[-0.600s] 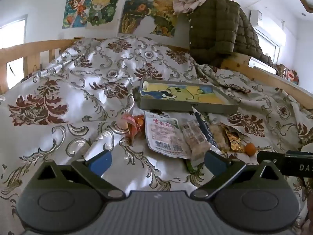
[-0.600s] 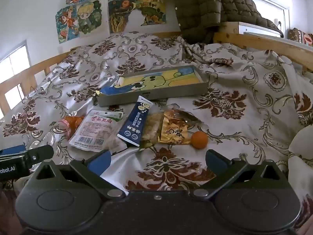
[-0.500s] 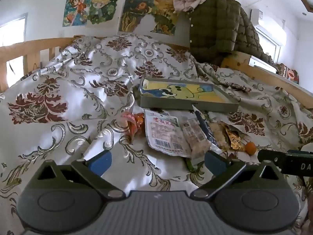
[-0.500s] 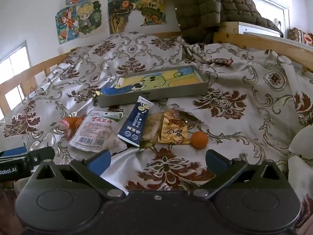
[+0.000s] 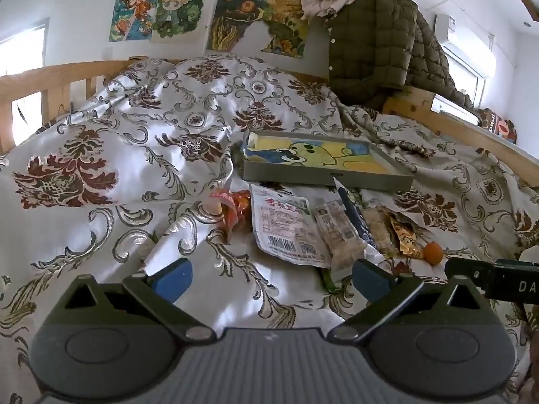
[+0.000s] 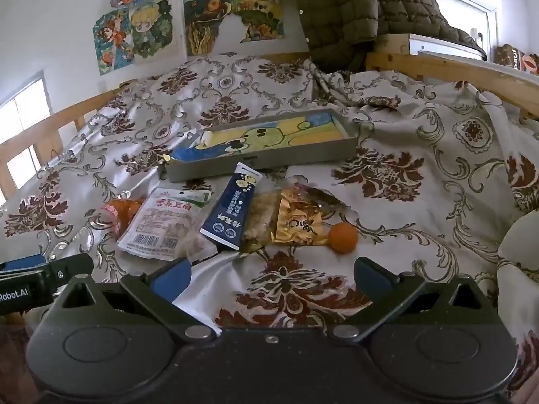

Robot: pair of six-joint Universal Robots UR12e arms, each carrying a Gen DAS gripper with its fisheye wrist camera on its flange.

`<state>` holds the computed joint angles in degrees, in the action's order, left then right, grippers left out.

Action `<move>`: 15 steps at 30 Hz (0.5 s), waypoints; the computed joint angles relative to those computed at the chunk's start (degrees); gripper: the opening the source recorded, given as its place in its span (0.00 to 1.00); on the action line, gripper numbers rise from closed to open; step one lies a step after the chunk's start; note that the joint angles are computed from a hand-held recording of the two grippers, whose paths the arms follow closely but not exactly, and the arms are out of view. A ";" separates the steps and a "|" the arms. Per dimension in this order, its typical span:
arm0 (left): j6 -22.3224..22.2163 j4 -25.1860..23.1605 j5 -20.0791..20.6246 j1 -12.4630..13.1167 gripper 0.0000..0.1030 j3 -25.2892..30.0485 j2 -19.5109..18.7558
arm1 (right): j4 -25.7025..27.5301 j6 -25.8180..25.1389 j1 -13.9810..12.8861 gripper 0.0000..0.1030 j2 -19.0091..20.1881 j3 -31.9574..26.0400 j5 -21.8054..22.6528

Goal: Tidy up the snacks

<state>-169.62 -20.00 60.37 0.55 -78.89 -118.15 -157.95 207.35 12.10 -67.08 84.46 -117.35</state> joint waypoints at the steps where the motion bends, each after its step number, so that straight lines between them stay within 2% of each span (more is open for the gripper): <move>1: 0.02 -0.04 -0.07 0.02 1.00 0.02 0.00 | 0.00 0.09 0.01 0.99 -0.06 0.04 0.00; 15: -0.05 0.21 0.14 0.00 1.00 -0.07 0.05 | -0.08 0.33 -0.05 0.99 -0.08 0.12 0.07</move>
